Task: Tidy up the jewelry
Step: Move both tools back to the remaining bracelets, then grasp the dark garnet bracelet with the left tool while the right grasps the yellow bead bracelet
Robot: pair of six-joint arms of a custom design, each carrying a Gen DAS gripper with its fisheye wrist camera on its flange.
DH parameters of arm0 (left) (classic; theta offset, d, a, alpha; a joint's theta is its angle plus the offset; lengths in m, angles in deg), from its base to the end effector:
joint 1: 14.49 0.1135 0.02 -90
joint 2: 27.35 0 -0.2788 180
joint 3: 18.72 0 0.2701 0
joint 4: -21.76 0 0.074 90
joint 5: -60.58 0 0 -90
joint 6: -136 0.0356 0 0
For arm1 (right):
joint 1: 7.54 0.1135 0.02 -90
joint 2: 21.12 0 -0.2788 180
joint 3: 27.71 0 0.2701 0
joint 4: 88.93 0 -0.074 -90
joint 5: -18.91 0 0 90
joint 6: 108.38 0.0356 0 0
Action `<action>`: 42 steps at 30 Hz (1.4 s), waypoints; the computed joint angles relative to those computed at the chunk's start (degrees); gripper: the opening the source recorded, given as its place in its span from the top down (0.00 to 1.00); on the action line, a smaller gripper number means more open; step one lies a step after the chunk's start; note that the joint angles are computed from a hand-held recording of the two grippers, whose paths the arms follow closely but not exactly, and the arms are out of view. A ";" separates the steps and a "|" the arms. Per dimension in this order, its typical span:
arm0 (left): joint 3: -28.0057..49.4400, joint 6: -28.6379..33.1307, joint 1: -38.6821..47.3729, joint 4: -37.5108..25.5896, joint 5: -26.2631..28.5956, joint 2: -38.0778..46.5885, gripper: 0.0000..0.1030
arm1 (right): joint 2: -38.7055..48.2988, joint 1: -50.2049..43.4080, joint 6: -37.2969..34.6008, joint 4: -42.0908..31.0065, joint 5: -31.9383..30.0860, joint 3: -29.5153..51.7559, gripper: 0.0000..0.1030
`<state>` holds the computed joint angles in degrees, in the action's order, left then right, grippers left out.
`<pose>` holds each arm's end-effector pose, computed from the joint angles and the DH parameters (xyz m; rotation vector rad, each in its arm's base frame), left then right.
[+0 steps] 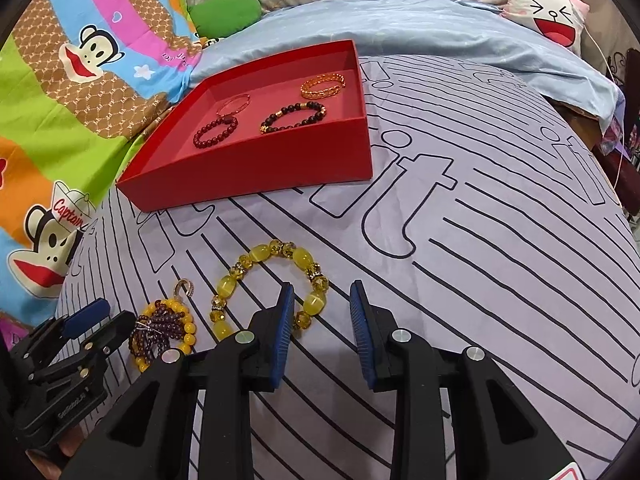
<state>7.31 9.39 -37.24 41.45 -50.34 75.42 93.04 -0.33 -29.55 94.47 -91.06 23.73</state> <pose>0.1911 -0.0664 0.0325 -0.4316 2.4340 0.0345 0.3087 0.0513 0.0354 -0.5318 2.5118 0.4269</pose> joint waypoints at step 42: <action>0.45 -2.89 -4.95 6.81 4.08 4.15 0.80 | -4.03 -3.01 -3.39 4.42 2.12 -8.36 0.90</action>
<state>7.76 6.49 -42.18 48.27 -46.26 79.57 89.01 -3.34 -32.94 98.89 -88.94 15.36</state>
